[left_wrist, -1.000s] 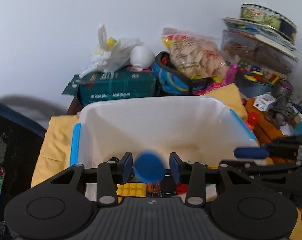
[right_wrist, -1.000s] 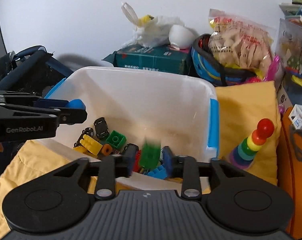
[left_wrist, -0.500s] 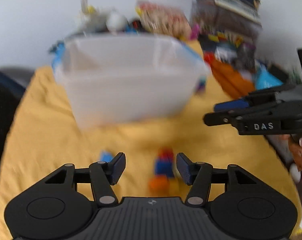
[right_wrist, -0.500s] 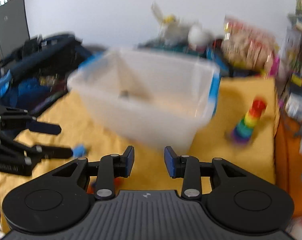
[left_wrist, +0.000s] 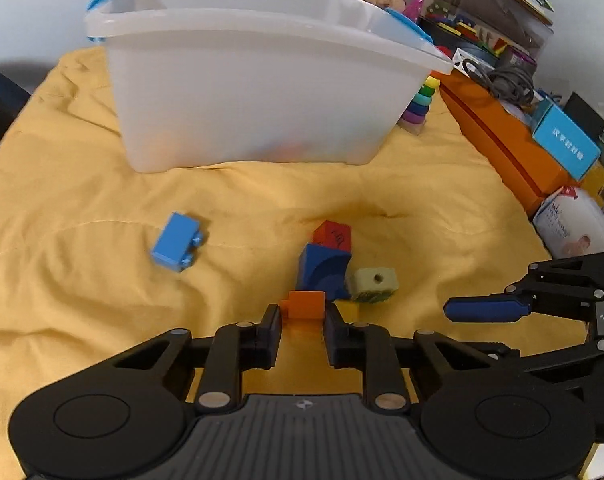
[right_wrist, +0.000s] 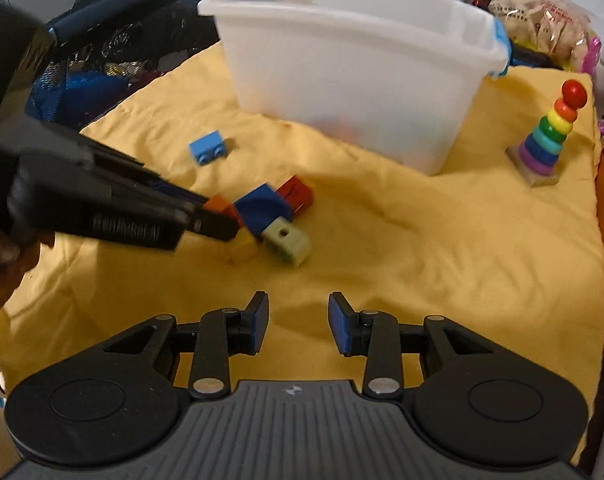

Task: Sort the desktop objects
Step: 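Grasp the orange brick with the left gripper while the right grasps a small yellow brick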

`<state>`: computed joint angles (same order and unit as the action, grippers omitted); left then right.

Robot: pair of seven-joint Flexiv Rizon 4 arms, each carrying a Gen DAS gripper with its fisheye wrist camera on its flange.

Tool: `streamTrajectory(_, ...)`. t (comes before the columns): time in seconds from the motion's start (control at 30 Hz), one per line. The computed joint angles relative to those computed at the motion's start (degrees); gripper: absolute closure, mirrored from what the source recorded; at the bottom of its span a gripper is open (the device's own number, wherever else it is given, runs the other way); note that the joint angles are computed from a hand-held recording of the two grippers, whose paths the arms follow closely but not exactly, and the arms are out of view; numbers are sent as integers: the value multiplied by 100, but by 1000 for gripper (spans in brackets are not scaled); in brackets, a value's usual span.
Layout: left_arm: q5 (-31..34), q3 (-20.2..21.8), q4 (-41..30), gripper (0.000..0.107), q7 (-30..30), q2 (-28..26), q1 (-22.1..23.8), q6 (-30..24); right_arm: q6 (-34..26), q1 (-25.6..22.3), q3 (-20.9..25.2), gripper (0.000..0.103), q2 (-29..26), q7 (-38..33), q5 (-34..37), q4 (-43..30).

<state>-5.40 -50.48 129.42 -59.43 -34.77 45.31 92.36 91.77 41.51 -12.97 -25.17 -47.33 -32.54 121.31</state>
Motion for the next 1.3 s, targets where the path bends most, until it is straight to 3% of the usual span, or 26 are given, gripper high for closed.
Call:
streamTrajectory(0.1,97,-309,267,81,117,142,468,-103,215,-242,373,65,-90,-182,167,-40)
streamTrajectory(0.17,148,-495,467,81,189,267,771,-157,282,-167,367,65,-165,-275,291,-114)
streamTrajectory(0.33,352,-504,788,81,229,492,970,32,260,36,257,65,-428,-398,606,-452)
streamTrajectory(0.53,503,-400,800,81,122,324,911,117,-56,-391,800,66,-785,-445,904,-993)
streamTrajectory(0.6,545,-361,773,81,100,243,870,167,15,-169,523,74,-824,-412,828,-985)
streamTrajectory(0.8,650,-267,679,81,88,180,732,202,-67,81,262,75,-588,-462,636,-707)
streamTrajectory(0.9,687,-302,694,82,112,173,748,219,95,346,-90,75,-347,-313,544,-367)
streamTrajectory(0.97,703,-462,723,82,102,134,895,187,243,586,-409,75,-233,-251,542,-143)
streamTrajectory(1.13,772,-1222,715,82,-50,55,1499,156,127,490,-380,74,-38,-101,710,3)
streamTrajectory(1.3,975,-1772,223,82,-215,-121,1742,293,524,1449,-1721,74,32,17,624,23)
